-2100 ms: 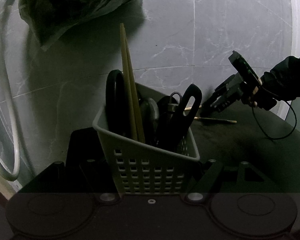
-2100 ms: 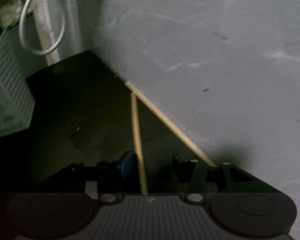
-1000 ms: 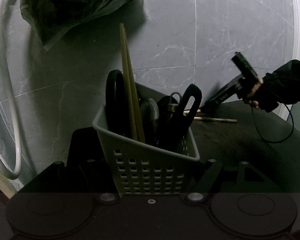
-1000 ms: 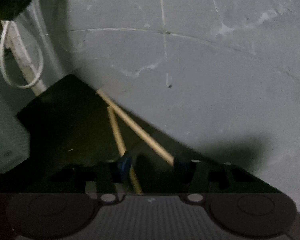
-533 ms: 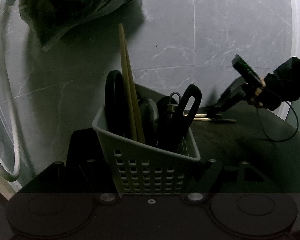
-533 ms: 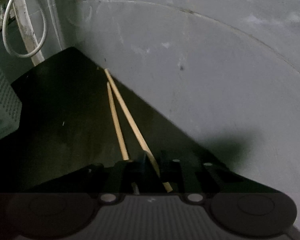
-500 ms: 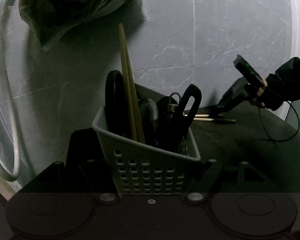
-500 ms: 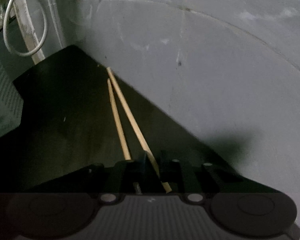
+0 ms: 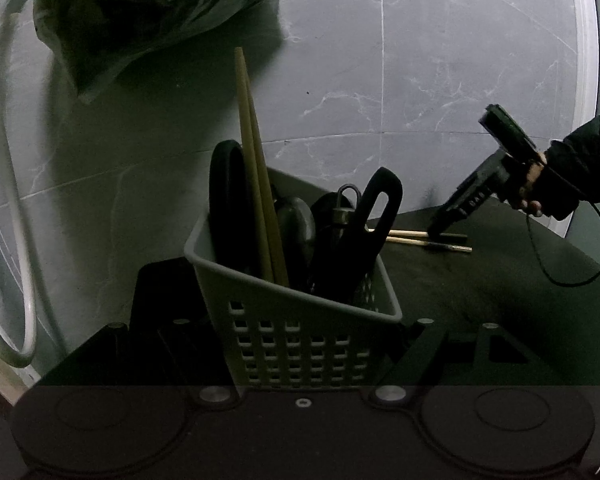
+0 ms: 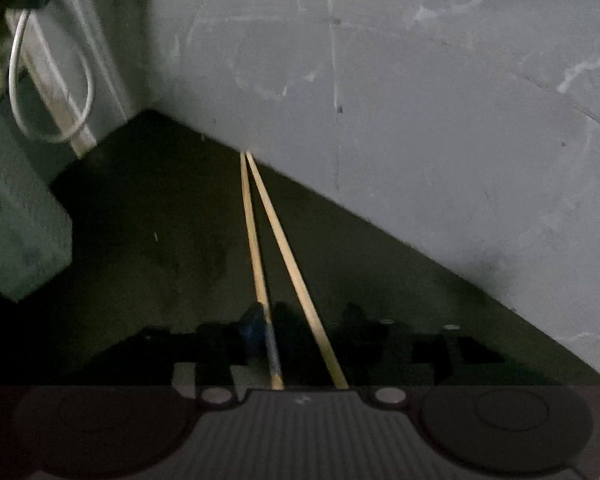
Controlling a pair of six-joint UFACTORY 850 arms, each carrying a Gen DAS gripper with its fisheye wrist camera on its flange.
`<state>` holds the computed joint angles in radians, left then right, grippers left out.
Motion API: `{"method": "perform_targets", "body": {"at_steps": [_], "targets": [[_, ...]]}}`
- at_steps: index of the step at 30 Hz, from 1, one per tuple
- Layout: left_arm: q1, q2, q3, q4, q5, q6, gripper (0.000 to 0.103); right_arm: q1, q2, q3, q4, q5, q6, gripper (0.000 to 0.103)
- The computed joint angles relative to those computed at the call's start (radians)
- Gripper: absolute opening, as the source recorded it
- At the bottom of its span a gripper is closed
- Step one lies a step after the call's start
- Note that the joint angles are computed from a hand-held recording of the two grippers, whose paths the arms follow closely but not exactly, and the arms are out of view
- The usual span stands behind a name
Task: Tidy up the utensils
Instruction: 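Reach to the remaining chopsticks and grasp them with the right tool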
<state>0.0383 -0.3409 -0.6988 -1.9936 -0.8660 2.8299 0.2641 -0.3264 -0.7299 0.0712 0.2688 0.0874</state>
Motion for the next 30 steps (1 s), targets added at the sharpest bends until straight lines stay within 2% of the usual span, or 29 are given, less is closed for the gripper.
{"method": "perform_targets", "body": {"at_steps": [3, 7, 9, 11, 13, 21, 30], "targets": [[-0.001, 0.000, 0.001, -0.003, 0.000, 0.002, 0.077, 0.023, -0.042, -0.047, 0.088, -0.020, -0.093, 0.066], [-0.002, -0.001, -0.001, -0.004, -0.001, 0.002, 0.077, 0.063, -0.096, -0.109, 0.377, -0.035, -0.396, 0.066], [-0.002, -0.002, -0.001, -0.003, -0.002, 0.001, 0.077, 0.078, -0.106, -0.122, 0.505, -0.027, -0.508, 0.062], [-0.001, -0.003, -0.001, -0.001, -0.004, 0.001, 0.077, 0.088, -0.103, -0.121, 0.570, -0.012, -0.545, 0.034], [0.000, -0.004, -0.003, 0.001, -0.006, -0.001, 0.077, 0.098, -0.093, -0.111, 0.633, -0.007, -0.589, 0.018], [0.015, -0.021, -0.017, 0.040, -0.027, -0.007, 0.077, 0.215, -0.069, -0.074, 1.017, 0.039, -0.771, 0.014], [0.033, -0.042, -0.045, 0.105, -0.051, -0.030, 0.077, 0.403, -0.051, -0.043, 1.295, 0.108, -0.773, 0.014]]}}
